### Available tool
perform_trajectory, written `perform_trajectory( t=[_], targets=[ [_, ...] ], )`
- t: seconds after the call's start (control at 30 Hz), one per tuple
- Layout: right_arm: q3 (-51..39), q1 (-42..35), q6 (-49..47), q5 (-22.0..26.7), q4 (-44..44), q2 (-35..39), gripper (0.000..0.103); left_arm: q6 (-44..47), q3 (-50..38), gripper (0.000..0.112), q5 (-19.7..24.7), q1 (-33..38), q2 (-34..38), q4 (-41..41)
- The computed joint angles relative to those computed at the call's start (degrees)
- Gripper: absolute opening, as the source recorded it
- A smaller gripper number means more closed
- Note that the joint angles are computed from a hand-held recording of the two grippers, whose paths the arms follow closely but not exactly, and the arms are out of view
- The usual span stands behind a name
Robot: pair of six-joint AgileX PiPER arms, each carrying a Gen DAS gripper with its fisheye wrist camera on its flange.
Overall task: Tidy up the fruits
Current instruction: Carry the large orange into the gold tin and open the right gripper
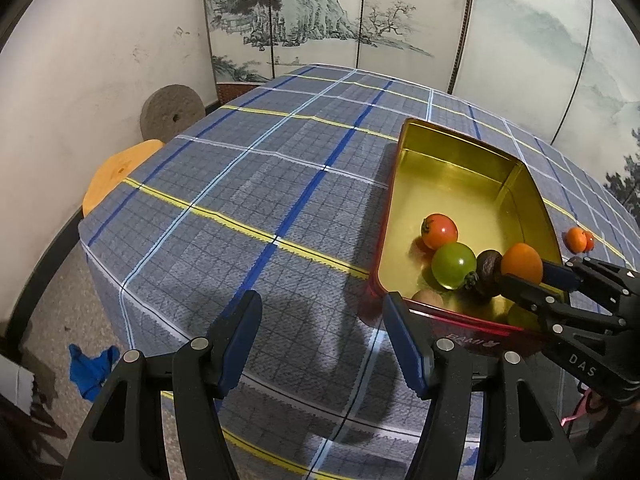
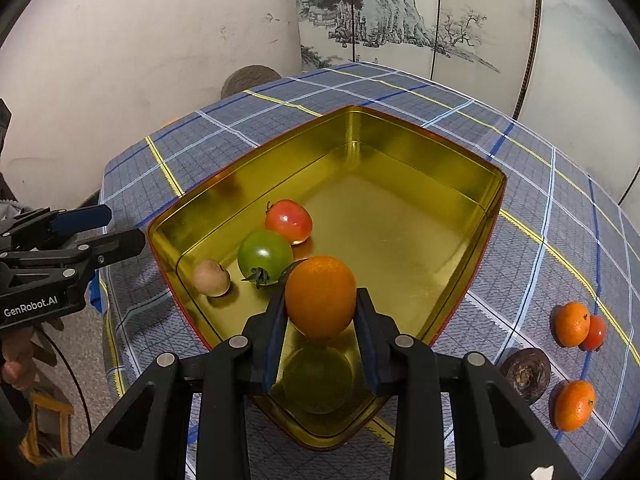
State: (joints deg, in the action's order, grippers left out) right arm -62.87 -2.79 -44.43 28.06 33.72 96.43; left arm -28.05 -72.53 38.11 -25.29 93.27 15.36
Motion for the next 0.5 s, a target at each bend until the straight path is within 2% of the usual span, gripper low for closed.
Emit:
perform_trajectory(
  t=[0.4,0.5],
  targets=[
    [1.25,-0.36,-3.87,0.63,4.33,-0.9,0.034,-1.12,-0.07,0.064,0.23,-1.37,-0.45,0.81],
    [1.39,-1.64,-6.2,2.38,7.37,-1.49,0.035,-1.28,-0.43,0.064,0.56,-1.86,-0.41,0.67]
  ],
)
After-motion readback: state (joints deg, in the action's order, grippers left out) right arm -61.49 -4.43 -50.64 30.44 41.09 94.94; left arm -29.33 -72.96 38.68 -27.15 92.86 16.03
